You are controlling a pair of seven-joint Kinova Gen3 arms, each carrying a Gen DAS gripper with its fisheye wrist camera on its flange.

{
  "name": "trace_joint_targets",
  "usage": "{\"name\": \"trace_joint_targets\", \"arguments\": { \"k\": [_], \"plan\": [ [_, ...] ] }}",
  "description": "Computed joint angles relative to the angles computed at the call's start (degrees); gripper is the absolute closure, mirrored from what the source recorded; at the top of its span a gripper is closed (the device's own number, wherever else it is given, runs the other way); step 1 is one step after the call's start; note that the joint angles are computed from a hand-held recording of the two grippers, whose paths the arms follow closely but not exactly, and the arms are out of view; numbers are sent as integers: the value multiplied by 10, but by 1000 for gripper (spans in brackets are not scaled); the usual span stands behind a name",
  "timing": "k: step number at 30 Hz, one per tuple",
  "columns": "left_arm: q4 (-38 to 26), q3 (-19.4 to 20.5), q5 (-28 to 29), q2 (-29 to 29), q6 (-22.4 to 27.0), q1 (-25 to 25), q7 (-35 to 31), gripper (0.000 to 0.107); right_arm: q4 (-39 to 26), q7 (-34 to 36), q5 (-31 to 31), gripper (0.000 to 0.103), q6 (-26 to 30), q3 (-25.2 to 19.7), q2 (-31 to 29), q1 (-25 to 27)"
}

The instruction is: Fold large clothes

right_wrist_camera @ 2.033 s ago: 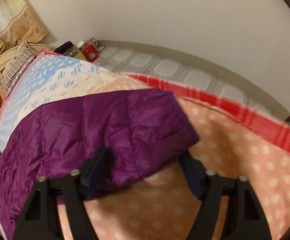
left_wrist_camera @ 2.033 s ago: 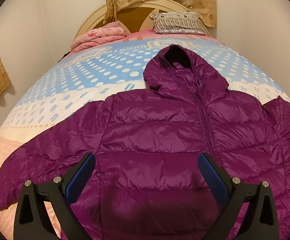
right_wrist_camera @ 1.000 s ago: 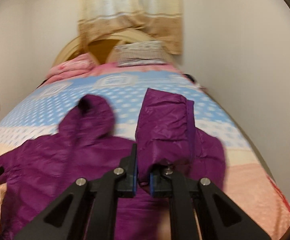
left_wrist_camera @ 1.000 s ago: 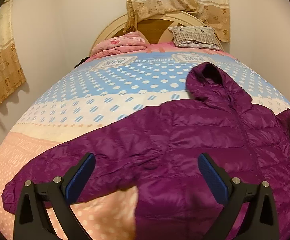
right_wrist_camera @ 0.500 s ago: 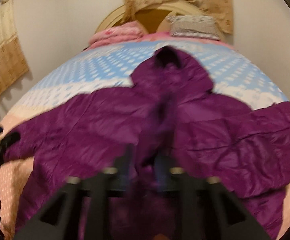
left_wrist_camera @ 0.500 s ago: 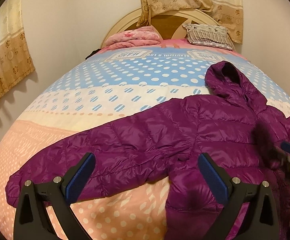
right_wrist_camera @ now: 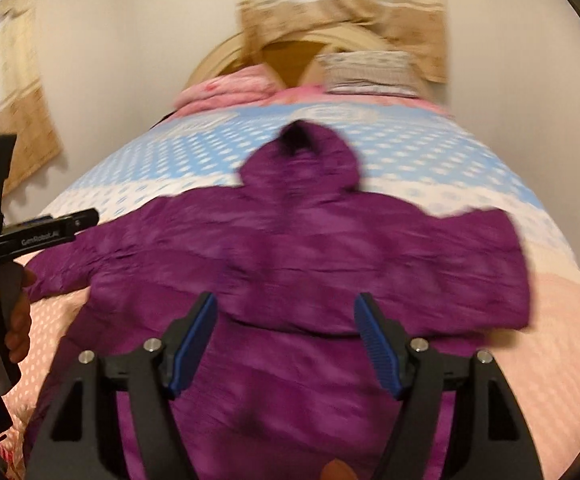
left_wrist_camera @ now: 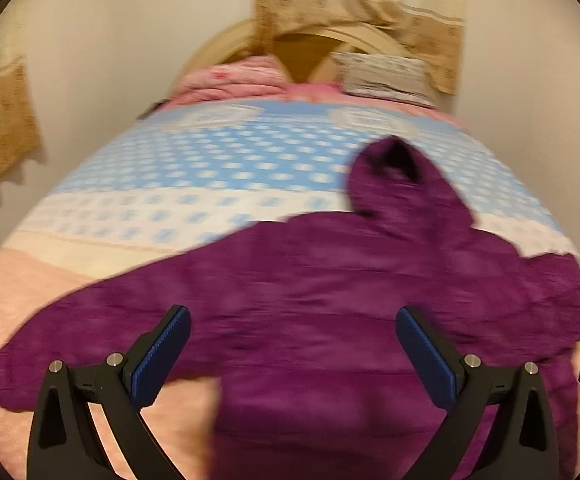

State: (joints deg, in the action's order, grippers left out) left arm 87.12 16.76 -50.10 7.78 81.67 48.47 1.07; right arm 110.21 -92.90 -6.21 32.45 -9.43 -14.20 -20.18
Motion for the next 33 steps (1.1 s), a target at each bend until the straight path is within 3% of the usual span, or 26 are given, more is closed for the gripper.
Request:
{"name": "trace_joint_targets", "arguments": {
  "k": [4,11,12,13,14,15,16,17,22,28,33],
  "plan": [
    [-66,-6,26,56,-47,2,-44,6,33,-26,39,28,1,11,-41,53],
    [-154,-36,116,160,-120,-7,-137,8,67,35,5,27,21,97,-72,64],
    [-157,-34,126,168,-132,-12,-142,24,75,44,2,27,18,103,-79,67],
    [-157,-30,137,172,-146,-19,-151,50,81,50,-1,27,17,107,-84,72],
    [-161,-36,147,180,-151,-16,-163,61,84,63,-9,27,18,121,-88,69],
    [-165,-52,147,184,-147,-3,-167,64,90,82,-20,27,17,142,-94,63],
    [-159,-58,139,182,-152,5,-164,92,94,93,-28,27,16,153,-97,63],
    [-155,-59,138,176,-157,7,-170,99,97,97,-32,27,13,155,-99,69],
    [-145,-110,79,146,-104,75,-175,100,103,116,-64,27,4,175,-101,78],
    [-85,-97,2,96,-46,89,-155,100,118,146,-89,25,-5,193,-101,73],
    [-38,-71,-19,82,-17,72,-142,100,125,159,-105,25,-3,194,-94,73]
  ]
}}
